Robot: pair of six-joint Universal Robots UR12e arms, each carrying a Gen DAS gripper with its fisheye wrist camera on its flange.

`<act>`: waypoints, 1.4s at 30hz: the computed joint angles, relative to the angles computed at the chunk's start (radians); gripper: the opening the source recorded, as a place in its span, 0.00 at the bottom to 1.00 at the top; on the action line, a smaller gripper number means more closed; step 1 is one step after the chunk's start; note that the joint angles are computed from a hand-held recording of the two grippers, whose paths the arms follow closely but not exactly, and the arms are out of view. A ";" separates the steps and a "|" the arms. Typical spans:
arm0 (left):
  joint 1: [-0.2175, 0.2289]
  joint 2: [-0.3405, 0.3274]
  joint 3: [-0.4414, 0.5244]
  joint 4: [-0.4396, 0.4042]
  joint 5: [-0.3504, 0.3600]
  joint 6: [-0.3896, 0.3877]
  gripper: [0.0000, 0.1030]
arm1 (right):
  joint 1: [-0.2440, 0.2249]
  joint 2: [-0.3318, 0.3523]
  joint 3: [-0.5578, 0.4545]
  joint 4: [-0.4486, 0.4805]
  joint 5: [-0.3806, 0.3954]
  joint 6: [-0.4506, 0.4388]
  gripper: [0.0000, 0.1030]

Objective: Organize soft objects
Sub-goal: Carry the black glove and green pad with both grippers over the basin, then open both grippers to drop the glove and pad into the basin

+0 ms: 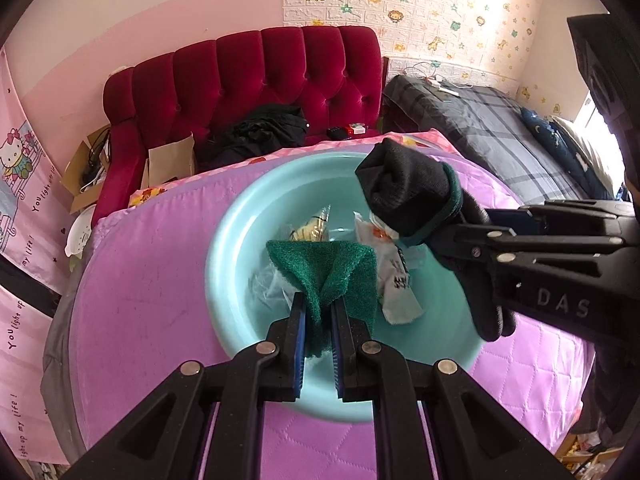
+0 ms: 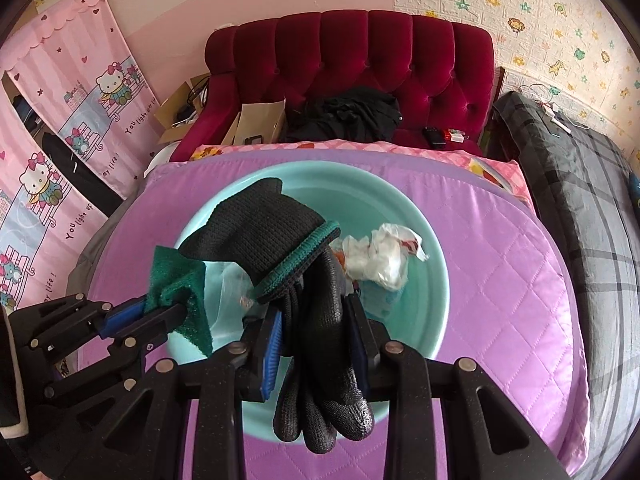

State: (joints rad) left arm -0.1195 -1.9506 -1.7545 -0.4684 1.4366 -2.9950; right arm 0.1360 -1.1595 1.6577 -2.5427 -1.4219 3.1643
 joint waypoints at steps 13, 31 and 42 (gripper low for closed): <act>0.001 -0.083 0.069 -0.015 0.027 -0.006 0.11 | 0.008 0.085 -0.079 0.035 -0.016 0.038 0.31; -0.010 -0.099 0.084 0.005 0.036 -0.024 0.54 | -0.001 0.087 -0.078 0.002 -0.010 0.072 0.51; -0.013 -0.075 0.060 0.026 0.074 -0.076 1.00 | 0.012 0.051 -0.039 -0.073 -0.097 0.071 1.00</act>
State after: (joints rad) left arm -0.1320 -2.0258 -1.6950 -0.4427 1.5106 -3.0710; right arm 0.1480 -1.1083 1.6190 -2.6158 -1.5190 3.2354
